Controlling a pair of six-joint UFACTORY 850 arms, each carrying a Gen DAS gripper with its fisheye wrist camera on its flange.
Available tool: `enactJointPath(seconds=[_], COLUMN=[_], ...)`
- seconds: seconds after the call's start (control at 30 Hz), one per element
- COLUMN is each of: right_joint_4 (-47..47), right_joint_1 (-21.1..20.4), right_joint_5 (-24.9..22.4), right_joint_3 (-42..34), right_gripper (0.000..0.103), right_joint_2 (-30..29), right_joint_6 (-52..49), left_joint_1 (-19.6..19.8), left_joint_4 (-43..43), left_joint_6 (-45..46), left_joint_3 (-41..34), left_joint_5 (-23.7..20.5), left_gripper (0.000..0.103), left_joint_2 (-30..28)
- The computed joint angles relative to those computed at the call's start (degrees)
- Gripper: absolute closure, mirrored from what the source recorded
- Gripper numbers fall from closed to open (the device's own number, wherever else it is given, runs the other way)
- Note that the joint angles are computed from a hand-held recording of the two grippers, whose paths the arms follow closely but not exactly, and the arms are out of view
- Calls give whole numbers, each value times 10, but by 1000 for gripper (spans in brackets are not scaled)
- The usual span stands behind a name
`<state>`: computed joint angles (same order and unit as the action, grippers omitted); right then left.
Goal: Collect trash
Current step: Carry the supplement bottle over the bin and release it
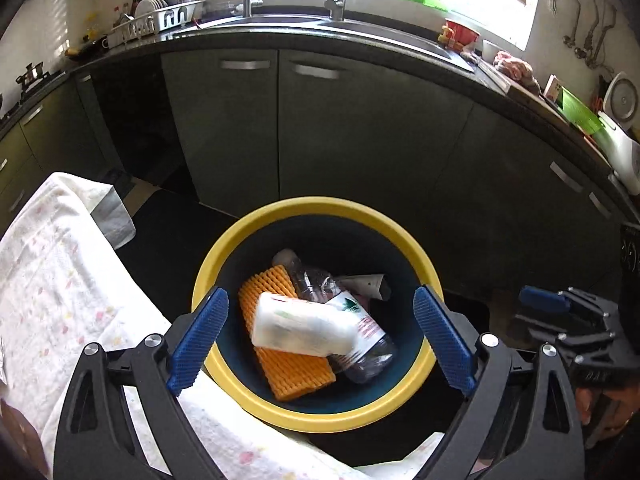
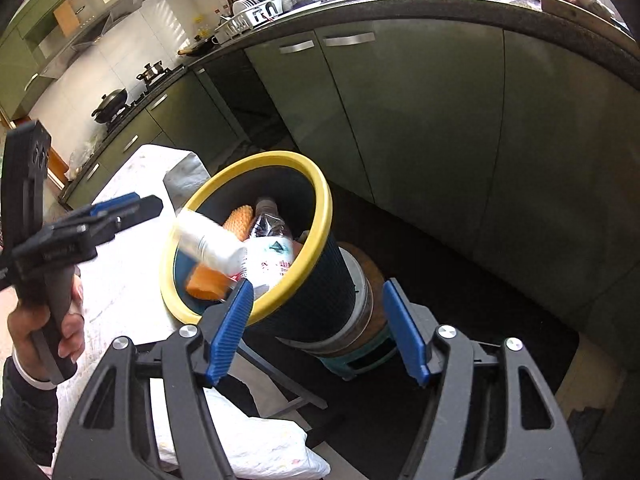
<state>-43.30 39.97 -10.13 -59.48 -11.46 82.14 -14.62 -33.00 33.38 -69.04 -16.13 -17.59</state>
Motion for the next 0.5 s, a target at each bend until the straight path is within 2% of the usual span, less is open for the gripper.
enactJointPath(seconds=[0.2,0.3,0.4,0.5], right_joint_4=[4,41,74,129], right_joint_1=[8,14,23,33], right_joint_5=[0,0,-3,-3], right_joint_3=[-10,-23,-37,-58], right_gripper=[38,38,38,38], right_joint_2=[-6,-16,-25,-39], right_joint_6=[-12,-56,-98,-166], left_joint_1=[22,41,63,98], left_joint_4=[-75,-91,-73,-101], left_joint_6=[48,55,22,42], left_joint_3=[81,141,205,268], left_joint_5=[13,15,23,13], left_gripper=[10,9,6,6], left_joint_2=[93,160,234,306])
